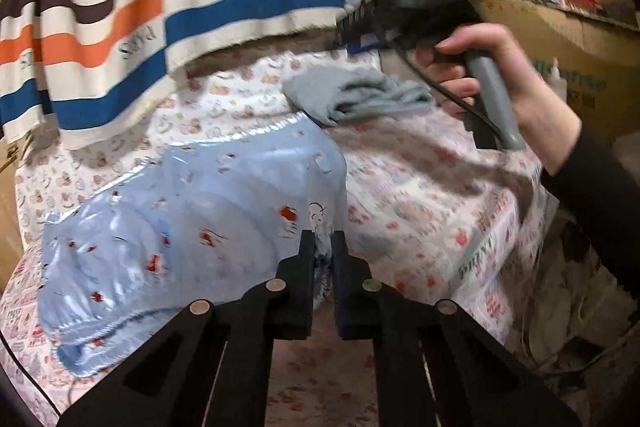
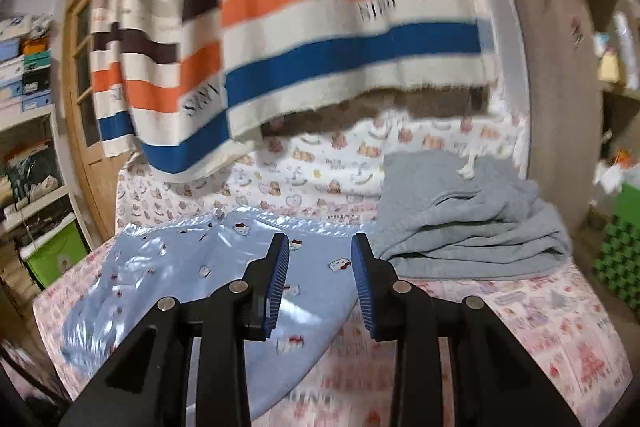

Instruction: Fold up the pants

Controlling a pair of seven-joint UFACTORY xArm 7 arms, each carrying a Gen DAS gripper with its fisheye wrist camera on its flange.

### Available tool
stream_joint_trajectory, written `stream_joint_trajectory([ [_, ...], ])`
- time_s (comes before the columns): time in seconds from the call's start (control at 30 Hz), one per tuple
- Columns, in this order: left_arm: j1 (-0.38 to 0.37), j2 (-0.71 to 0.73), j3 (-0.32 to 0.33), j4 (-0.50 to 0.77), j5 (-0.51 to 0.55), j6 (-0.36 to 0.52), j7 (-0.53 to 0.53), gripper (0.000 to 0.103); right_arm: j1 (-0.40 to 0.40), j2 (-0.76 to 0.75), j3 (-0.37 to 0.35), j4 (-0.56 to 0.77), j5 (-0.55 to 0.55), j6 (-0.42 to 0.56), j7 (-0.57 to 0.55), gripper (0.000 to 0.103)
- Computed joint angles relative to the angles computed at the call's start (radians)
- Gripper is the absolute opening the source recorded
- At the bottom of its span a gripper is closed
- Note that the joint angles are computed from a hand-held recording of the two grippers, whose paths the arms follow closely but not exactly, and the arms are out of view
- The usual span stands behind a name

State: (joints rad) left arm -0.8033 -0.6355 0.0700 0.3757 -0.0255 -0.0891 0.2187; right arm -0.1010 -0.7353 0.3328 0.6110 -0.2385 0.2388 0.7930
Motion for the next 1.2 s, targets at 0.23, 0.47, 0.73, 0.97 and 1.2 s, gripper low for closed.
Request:
stream_joint_trajectory([
  [0.23, 0.142, -0.007, -0.010, 0.018, -0.006, -0.032, -0.055, 0.007, 0.251, 0.304, -0.281, 0.144, 0.238, 0.079, -0.234, 0.033],
  [0.47, 0.117, 0.012, 0.070, 0.020, 0.015, -0.043, -0.030, 0.007, 0.357, 0.439, -0.376, 0.199, 0.509, 0.041, -0.385, 0.033],
  [0.73, 0.016, -0.029, 0.156, 0.006, 0.006, -0.021, 0.001, 0.007, 0.218, 0.545, -0.287, 0.342, 0.407, 0.125, -0.232, 0.066],
  [0.97, 0.047, -0.069, 0.134, -0.017, -0.007, -0.023, 0.014, 0.007, 0.191, 0.619, -0.275, 0.409, 0.351, 0.214, -0.123, 0.049],
  [1.2, 0.050, -0.065, 0.142, -0.017, -0.020, -0.017, 0.029, 0.007, 0.167, 0.682, -0.274, 0.441, 0.252, 0.141, 0.075, 0.023],
])
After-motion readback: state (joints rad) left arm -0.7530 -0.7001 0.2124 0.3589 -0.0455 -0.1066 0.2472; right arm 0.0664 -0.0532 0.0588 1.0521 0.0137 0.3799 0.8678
